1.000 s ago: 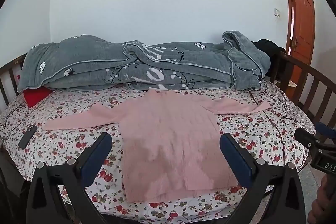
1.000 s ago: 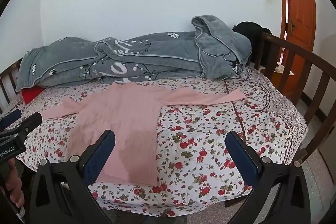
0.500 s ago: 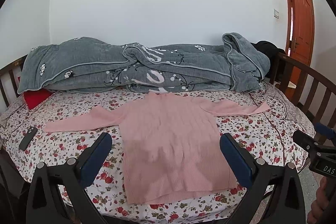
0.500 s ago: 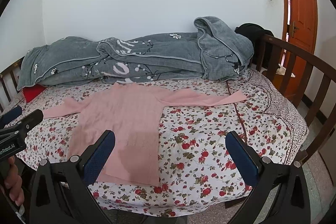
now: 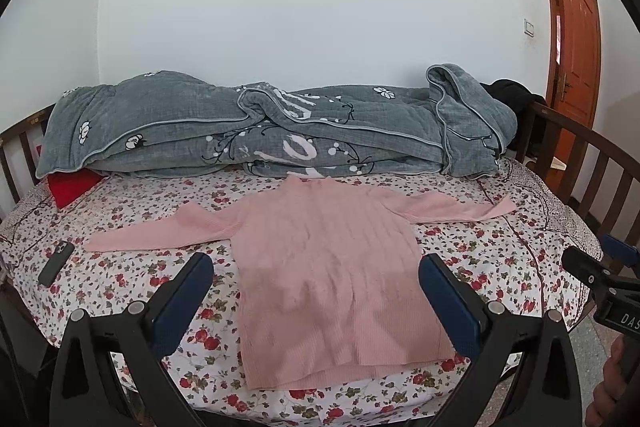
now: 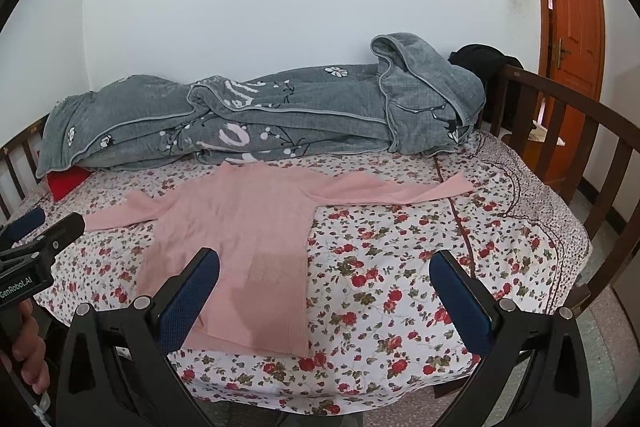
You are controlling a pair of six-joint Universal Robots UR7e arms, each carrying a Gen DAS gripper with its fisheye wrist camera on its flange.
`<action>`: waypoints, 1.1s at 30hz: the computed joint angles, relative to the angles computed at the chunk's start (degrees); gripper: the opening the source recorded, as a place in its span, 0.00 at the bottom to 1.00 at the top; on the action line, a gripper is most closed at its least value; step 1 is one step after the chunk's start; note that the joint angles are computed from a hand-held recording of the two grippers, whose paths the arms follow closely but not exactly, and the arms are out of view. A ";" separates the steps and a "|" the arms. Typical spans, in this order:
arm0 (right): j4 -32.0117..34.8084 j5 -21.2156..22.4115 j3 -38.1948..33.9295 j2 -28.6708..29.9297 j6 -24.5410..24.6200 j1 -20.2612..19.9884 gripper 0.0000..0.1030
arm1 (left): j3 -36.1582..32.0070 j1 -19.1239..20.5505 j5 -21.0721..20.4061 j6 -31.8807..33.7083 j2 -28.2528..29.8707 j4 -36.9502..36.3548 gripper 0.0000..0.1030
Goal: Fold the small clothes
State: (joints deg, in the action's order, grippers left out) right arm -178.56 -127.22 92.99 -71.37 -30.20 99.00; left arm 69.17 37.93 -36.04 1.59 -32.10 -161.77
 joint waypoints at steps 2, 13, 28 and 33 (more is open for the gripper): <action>-0.11 0.11 0.12 -0.01 -0.06 0.00 1.00 | -0.06 0.01 -0.03 -0.23 -0.01 0.26 1.00; -0.18 0.01 0.04 0.16 0.11 0.12 1.00 | 0.12 -0.14 0.42 -0.73 -0.13 0.60 1.00; 0.10 0.42 0.23 -0.33 0.65 0.06 1.00 | 0.04 -0.06 0.34 -0.67 -0.15 0.55 1.00; 0.12 0.51 0.28 -0.41 0.68 0.11 1.00 | -0.12 -0.11 0.24 -0.86 -0.07 0.68 1.00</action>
State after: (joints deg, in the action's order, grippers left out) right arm -178.44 -126.70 93.27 -71.79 -29.52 99.11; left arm 69.05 37.82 -35.80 0.72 -32.17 -161.10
